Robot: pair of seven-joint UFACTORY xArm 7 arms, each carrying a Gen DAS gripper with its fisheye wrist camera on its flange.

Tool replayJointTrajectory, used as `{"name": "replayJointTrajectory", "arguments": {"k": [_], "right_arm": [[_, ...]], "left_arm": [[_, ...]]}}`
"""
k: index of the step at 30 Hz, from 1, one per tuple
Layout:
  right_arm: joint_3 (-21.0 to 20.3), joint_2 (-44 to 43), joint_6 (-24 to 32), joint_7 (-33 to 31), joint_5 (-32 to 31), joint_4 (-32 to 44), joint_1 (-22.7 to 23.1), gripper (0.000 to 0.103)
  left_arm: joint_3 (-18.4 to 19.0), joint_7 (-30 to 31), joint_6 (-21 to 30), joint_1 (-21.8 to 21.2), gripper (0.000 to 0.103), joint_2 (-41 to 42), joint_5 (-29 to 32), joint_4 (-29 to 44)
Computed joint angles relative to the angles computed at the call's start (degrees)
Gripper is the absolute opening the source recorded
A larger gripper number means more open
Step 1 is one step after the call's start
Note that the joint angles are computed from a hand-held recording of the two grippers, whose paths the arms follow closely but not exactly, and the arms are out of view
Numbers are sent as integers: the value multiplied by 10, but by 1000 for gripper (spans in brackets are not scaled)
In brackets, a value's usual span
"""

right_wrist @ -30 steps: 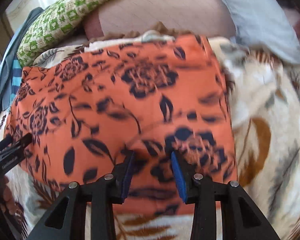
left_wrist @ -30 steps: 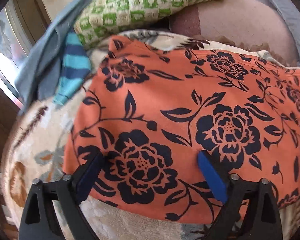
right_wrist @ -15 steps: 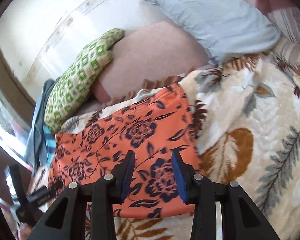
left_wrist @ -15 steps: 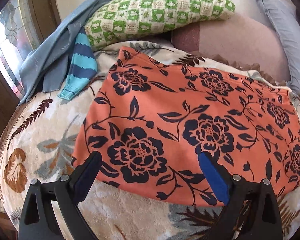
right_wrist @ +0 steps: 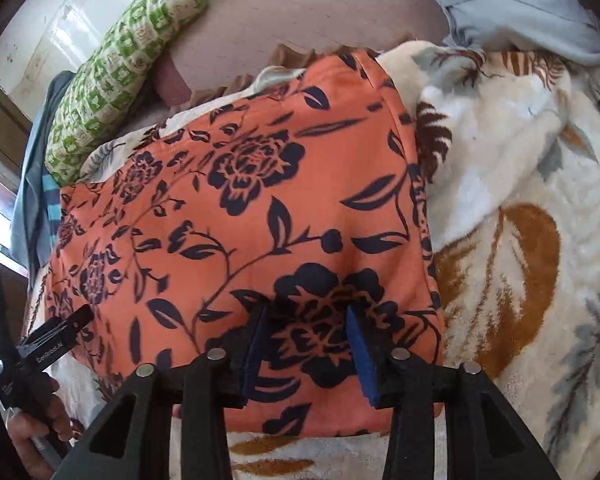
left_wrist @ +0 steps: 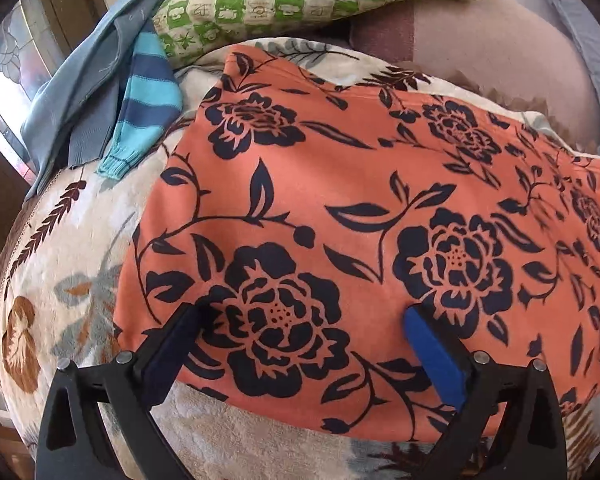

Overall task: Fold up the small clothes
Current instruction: 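Press the folded orange shirt flat with both open tools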

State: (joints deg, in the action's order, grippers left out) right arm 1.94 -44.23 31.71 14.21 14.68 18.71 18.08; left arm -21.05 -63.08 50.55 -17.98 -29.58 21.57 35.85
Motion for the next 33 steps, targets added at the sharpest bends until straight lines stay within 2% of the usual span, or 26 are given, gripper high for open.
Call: {"name": "replayJointTrajectory", "arguments": {"k": [4, 6, 8, 10, 11, 12, 13, 15, 17, 20, 23, 27, 31, 33], "right_arm": [[18, -43, -36, 4, -12, -21, 4, 45], [1, -51, -71, -16, 2, -29, 43, 45], [-3, -36, -89, -27, 14, -28, 78, 45], [2, 12, -72, -32, 16, -9, 102, 47], [17, 37, -57, -23, 0, -1, 99, 47], [55, 42, -65, -11, -20, -3, 77, 47], [76, 36, -67, -4, -43, -3, 66, 48], [65, 25, -46, -3, -47, 4, 72, 48], [34, -11, -54, -6, -21, -15, 91, 48], [44, -78, -46, 18, -25, -35, 76, 48], [42, -155, -39, 42, -20, -55, 76, 48], [62, -244, -18, 91, -23, -72, 73, 48], [89, -316, 6, 129, -41, -79, 74, 48], [103, -395, 22, 151, -46, -113, 88, 51]], "left_arm": [[-30, -43, 23, 18, 102, -32, 48, 1], [-27, -52, 24, 19, 102, -45, 47, -5], [-26, -46, 52, 20, 102, -25, 36, 0], [-11, -23, 56, 13, 103, -1, 27, -3], [-13, -34, 40, 13, 103, -12, 40, -16], [-12, -33, 44, 10, 103, -16, 40, -16], [-7, -22, 53, 5, 103, -17, 31, -11], [-13, -12, 74, -2, 103, -34, 32, -9], [-44, -32, 108, -6, 103, -65, 52, -11], [-50, -36, 114, -28, 103, -124, 46, -26], [-76, -50, 138, -29, 103, -166, 41, -22], [-103, -54, 170, -33, 103, -210, 37, -13], [-105, -53, 170, -45, 103, -254, 15, -24], [-109, -49, 173, -43, 103, -266, 8, -26]]}}
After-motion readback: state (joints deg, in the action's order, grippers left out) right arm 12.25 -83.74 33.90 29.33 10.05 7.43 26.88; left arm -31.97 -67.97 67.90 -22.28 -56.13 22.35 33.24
